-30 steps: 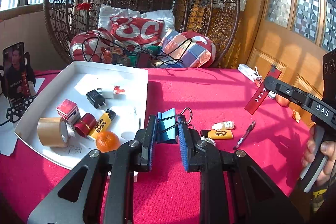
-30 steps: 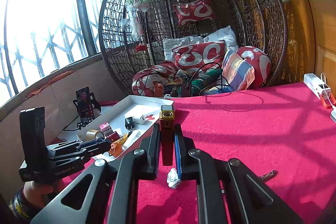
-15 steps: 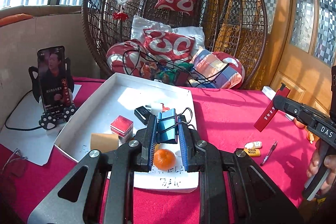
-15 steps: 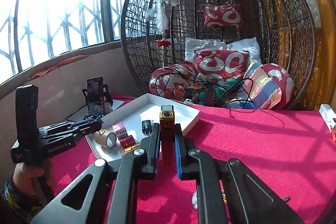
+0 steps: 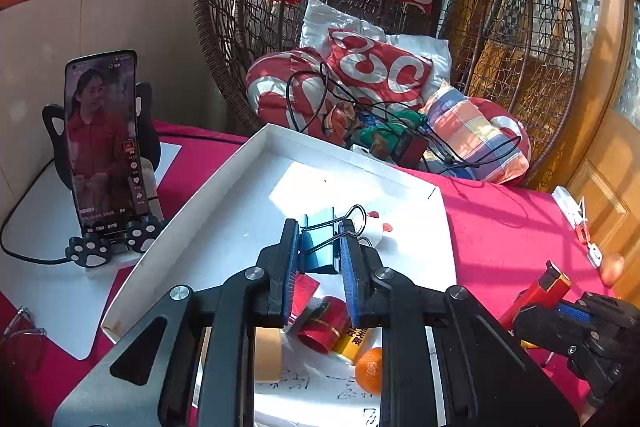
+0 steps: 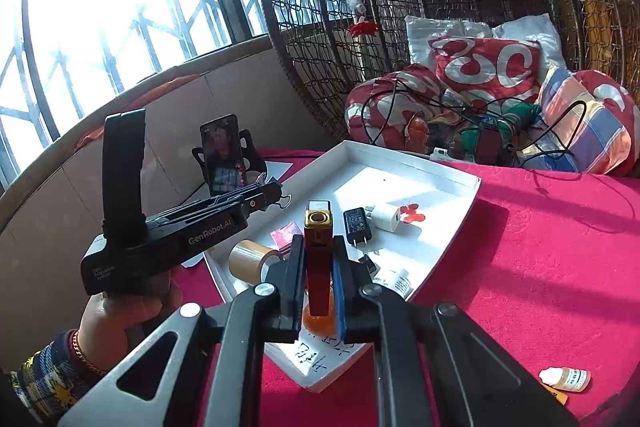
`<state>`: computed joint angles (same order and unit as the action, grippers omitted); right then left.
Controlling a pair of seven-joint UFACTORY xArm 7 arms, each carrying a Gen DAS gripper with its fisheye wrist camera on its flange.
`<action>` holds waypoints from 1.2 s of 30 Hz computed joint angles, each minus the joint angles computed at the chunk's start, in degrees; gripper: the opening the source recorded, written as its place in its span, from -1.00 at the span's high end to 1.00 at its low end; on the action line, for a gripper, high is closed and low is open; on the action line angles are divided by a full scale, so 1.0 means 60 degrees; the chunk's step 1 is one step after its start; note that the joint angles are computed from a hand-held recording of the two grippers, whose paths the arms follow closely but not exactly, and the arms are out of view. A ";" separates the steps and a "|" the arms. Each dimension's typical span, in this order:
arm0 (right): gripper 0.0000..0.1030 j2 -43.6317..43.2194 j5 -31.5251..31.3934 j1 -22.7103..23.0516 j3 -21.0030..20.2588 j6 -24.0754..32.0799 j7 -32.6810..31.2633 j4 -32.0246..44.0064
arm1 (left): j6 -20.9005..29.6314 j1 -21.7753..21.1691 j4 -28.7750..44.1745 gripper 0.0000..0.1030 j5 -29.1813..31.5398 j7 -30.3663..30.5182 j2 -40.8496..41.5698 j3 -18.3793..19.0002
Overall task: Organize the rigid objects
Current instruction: 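Carry the binder clip over the tray with the left tool while the right tool carries the harmonica, then open the left tool to drop the clip in the tray while the right tool releases the harmonica, then move both tools back to the table and grasp the white dropper bottle with the right tool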
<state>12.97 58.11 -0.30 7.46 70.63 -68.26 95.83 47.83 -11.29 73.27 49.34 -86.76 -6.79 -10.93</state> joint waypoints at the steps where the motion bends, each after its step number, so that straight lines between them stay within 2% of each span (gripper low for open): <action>1: 0.80 0.0121 -0.0221 0.0084 0.0025 0.0129 0.0168 0.0081 | -0.0029 0.0012 -0.0020 0.62 -0.0061 -0.0033 0.0047 0.0023; 5: 0.80 0.0483 -0.0711 0.0324 0.0162 0.0283 0.0816 0.0209 | -0.0254 0.0076 -0.0236 0.62 -0.0343 -0.0285 0.0038 0.0136; 8: 0.79 0.0495 -0.0741 0.0464 0.0261 -0.0220 0.1110 0.0045 | -0.0005 0.0103 -0.0228 0.55 -0.0440 -0.0423 0.0033 0.0097; 10: 0.74 0.0504 -0.0614 0.0444 0.0297 -0.0382 0.1171 0.0037 | 0.0465 0.0058 -0.0118 0.01 -0.0205 -0.0547 0.0045 -0.0011; 11: 0.47 0.0413 -0.0536 0.0435 0.0297 -0.0603 0.1129 -0.0087 | 0.0541 0.0042 -0.0139 -0.60 -0.0022 -0.0716 0.0008 -0.0040; 12: 0.21 0.0311 -0.0403 0.0428 0.0299 -0.0899 0.1006 -0.0236 | 0.0611 0.0024 -0.0157 -0.91 0.0170 -0.0932 -0.0032 -0.0083; 13: -0.47 0.0221 -0.0189 0.0380 0.0300 -0.1076 0.0852 -0.0372 | 0.0699 0.0000 -0.0176 -0.99 0.0334 -0.1107 -0.0082 -0.0128; 14: -0.88 0.0090 0.0093 0.0304 0.0283 -0.1232 0.0688 -0.0556 | 0.0841 -0.0035 -0.0126 -0.99 0.0444 -0.1218 -0.0086 -0.0184; 16: -1.00 -0.0106 0.0482 0.0214 0.0203 -0.1496 0.0439 -0.0819 | 0.1277 -0.0137 0.0045 -0.99 0.0598 -0.1456 -0.0056 -0.0310; 23: -1.00 -0.0643 0.2494 -0.0389 -0.0223 -0.1198 -0.0717 -0.1440 | 0.1659 -0.0592 0.0460 -0.99 0.1620 -0.2513 -0.0061 -0.0704; 27: -1.00 -0.1090 0.4410 -0.0823 -0.0643 -0.0749 -0.1790 -0.1818 | 0.2195 -0.1045 0.1045 -0.99 0.2290 -0.2542 0.0226 -0.0946; 31: -1.00 -0.1234 0.5727 -0.1117 -0.1059 -0.0391 -0.2196 -0.1781 | 0.2330 -0.1578 0.1637 -0.99 0.2715 -0.2373 0.0634 -0.0935; 34: -1.00 -0.0879 0.5789 -0.1338 -0.1218 -0.0016 -0.1853 -0.1273 | 0.2230 -0.2009 0.2013 -0.99 0.3045 -0.2555 0.1012 -0.0870; 36: -1.00 -0.0432 0.4769 -0.1398 -0.1196 0.0095 -0.1223 -0.0585 | 0.2076 -0.2316 0.2214 -0.99 0.3184 -0.2784 0.1304 -0.0790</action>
